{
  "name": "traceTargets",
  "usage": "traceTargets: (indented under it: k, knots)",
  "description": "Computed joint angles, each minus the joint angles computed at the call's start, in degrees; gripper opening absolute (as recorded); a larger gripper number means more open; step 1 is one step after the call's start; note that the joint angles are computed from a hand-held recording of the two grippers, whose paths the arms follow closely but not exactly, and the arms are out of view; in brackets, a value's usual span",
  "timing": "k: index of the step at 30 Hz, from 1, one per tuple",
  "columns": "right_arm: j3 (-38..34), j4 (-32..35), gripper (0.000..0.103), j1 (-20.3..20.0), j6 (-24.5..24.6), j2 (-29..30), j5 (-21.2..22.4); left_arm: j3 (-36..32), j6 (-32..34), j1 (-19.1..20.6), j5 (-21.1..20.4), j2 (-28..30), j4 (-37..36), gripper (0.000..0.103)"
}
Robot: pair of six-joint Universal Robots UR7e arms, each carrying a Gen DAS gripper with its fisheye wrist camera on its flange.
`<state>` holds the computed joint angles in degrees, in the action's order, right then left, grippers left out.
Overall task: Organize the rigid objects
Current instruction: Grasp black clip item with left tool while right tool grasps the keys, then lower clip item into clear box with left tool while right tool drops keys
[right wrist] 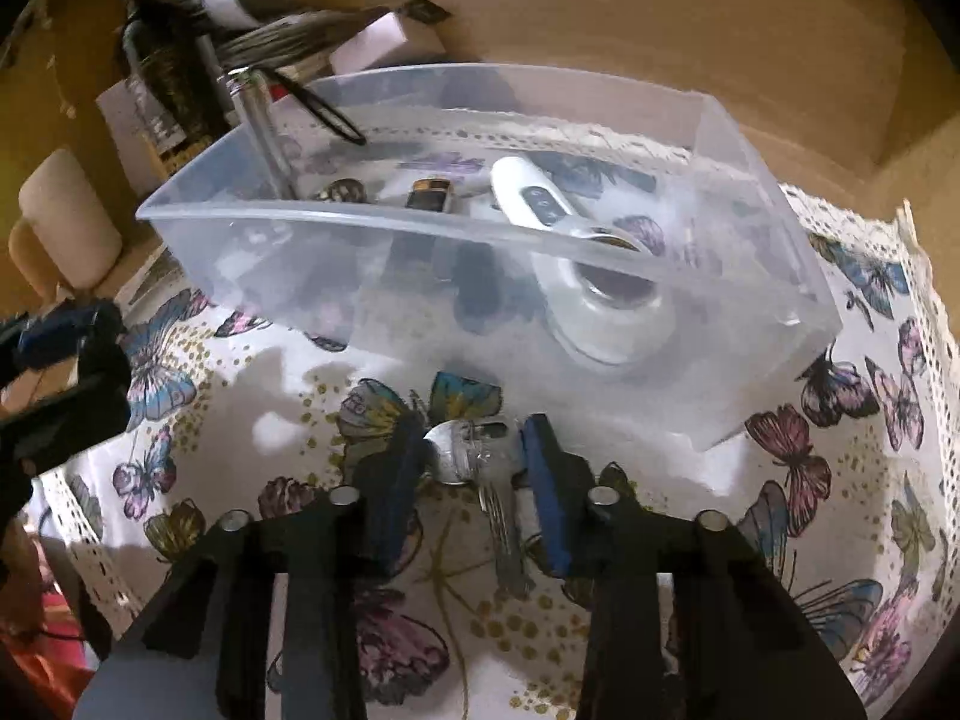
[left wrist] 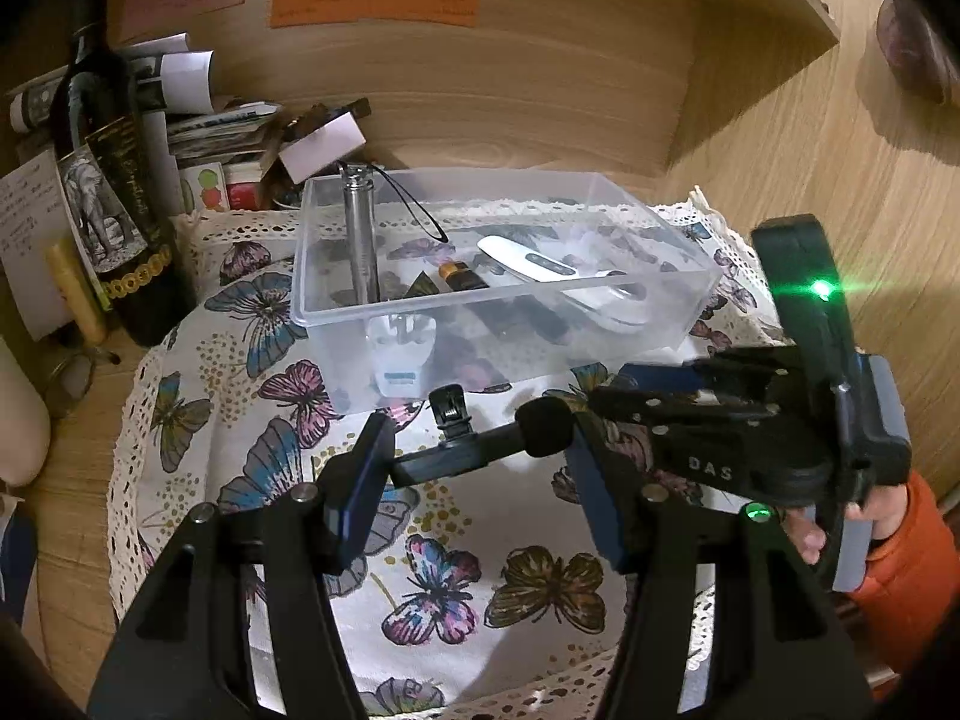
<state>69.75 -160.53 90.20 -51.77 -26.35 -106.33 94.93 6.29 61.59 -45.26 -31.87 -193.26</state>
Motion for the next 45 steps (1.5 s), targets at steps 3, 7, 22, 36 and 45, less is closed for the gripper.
traceTargets:
  k: [3, 7, 22, 36, 45]
  knots:
    - [2.1, -2.7, 0.023, -0.2, -0.3, -0.7, 0.4, -0.3, 0.2, 0.1, 0.2, 0.2, -0.1, 0.058]
    - [6.3, -6.2, 0.020, -0.7, 0.5, -3.0, 2.2, -0.6, 0.6, 0.1, 0.4, 0.4, 0.0, 0.058]
    - [13.9, -15.1, 0.020, -0.2, 1.1, -10.1, 12.9, -2.9, 4.7, -1.0, 1.0, 0.9, -3.7, 0.058]
    - [4.6, -12.7, 0.020, 1.7, 2.9, -6.4, 19.7, -11.6, 7.4, 0.0, 0.4, 3.1, -1.8, 0.058]
    - [-4.2, -5.0, 0.021, 1.7, 4.0, -0.9, 16.7, -18.9, 4.6, 2.5, 0.8, 6.6, 7.4, 0.058]
